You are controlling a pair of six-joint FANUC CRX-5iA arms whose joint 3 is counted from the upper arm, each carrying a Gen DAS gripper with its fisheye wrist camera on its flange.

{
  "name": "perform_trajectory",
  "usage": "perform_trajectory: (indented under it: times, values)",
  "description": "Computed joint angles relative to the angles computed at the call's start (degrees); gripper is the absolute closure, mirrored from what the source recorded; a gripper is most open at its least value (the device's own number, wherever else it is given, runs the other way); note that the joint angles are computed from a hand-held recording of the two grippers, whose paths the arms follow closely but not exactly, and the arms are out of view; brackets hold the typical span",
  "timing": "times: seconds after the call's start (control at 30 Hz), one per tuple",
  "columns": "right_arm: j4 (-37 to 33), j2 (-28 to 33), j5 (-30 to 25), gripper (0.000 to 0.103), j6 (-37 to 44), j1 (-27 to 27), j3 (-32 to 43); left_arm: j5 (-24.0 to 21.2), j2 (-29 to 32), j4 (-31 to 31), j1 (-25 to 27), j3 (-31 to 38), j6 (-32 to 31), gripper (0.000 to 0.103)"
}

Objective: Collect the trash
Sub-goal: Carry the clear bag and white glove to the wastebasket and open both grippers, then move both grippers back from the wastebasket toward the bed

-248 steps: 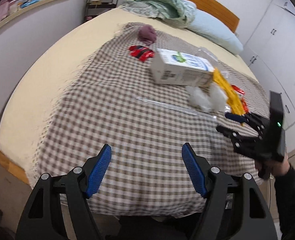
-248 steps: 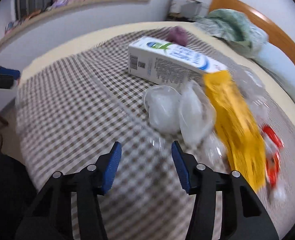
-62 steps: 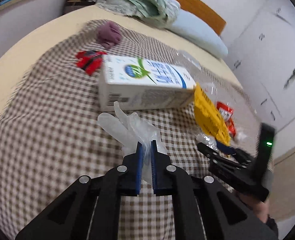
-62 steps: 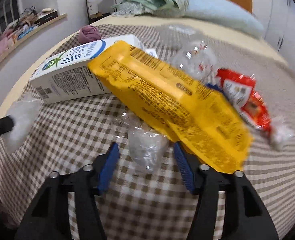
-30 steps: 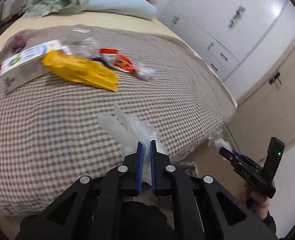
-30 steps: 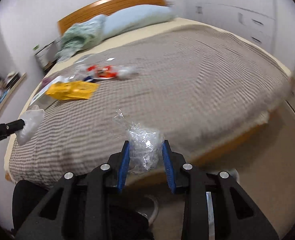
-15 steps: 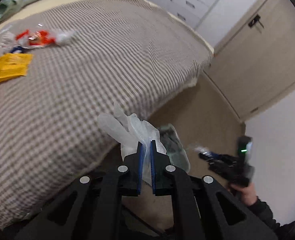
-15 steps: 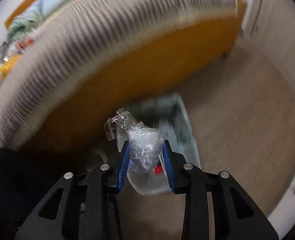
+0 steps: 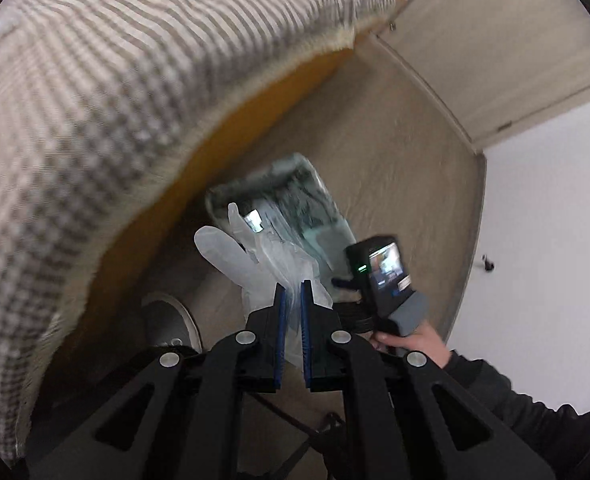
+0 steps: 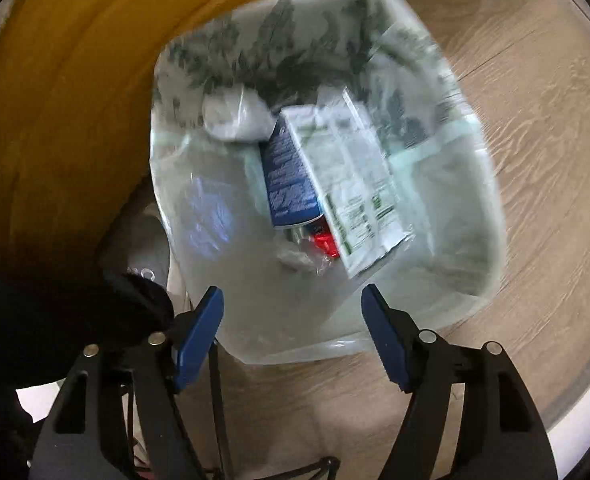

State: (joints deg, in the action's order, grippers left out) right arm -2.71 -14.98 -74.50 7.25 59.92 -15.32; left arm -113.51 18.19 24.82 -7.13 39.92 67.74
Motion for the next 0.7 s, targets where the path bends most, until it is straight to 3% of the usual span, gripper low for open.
perform_trajectory:
  times: [0.3,0.43,0.47,0.5,0.53,0.6,0.7]
  values:
    - [11.8,-12.2,-12.2,0.030,-18.3,9.6,-3.9,0.0,5.4,-2.9,-7.9,-6.4,2.4,0.099]
    - [14.0,-13.9,-14.1,0.030,-23.4,13.1,-4.3,5.6,8.5,-5.6,-11.6,-6.4,3.9,0.096]
    - [14.1,-13.9,-13.8,0.030,-24.1,13.6,-4.4,8.6,9.1,-5.4,-11.9,-6.9,4.8,0.085]
    - [13.7,-13.6,-13.1,0.030,-24.0,13.5,-4.3,10.0,9.8,-5.9,-12.4,-6.5,6.2,0.039]
    - [13.2,-13.2,-12.6,0.030,-23.5,13.1,-4.1,11.6,10.6,-7.8,-12.7,-5.5,8.8,0.007]
    - [12.0,-12.1,-11.2,0.030,-21.5,12.4,-3.3,14.7,10.0,-6.9,-11.8,-7.1,10.0,0.009]
    - [10.0,-8.9,-9.1,0.030,-16.8,11.1,-1.5,15.5,8.7,-4.0,-9.5,-9.3,9.3,0.008]
